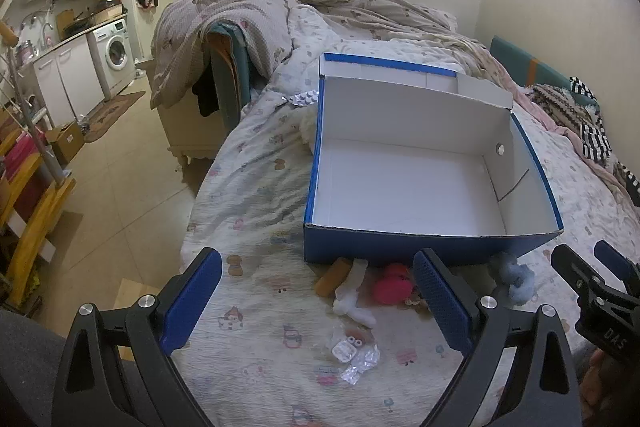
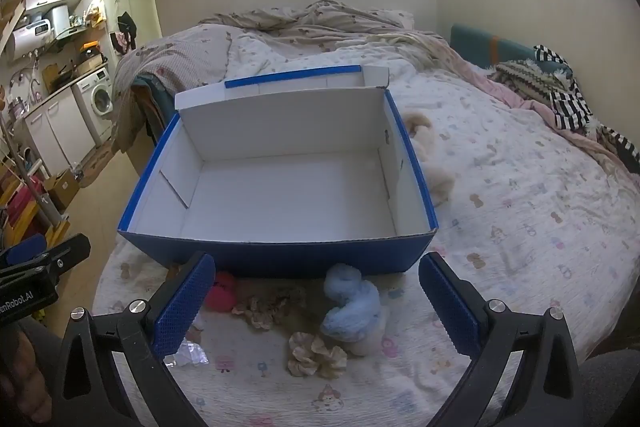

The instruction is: Organize soft objects

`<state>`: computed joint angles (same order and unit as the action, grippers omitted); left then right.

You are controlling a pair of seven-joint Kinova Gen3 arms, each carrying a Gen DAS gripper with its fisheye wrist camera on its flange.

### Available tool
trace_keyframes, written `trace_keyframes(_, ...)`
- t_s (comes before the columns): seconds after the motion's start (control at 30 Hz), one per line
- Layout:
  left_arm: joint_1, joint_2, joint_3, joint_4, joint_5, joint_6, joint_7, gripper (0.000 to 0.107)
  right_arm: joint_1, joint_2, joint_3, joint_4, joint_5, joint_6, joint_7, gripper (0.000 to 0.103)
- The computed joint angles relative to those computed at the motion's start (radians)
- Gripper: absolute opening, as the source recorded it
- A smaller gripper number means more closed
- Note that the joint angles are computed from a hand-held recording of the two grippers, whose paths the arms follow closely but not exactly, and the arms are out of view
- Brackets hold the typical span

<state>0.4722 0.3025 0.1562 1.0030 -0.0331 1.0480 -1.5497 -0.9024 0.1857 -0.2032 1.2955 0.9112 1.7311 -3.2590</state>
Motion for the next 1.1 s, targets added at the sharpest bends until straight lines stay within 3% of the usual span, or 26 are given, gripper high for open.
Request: trace_keyframes(1.1,-0.008,-0.009,0.002,0.01,0.008,-0.009,-0.006,0.096,0.0,-0.003,0.003,0.001,-0.002,0.0,0.003,0.103)
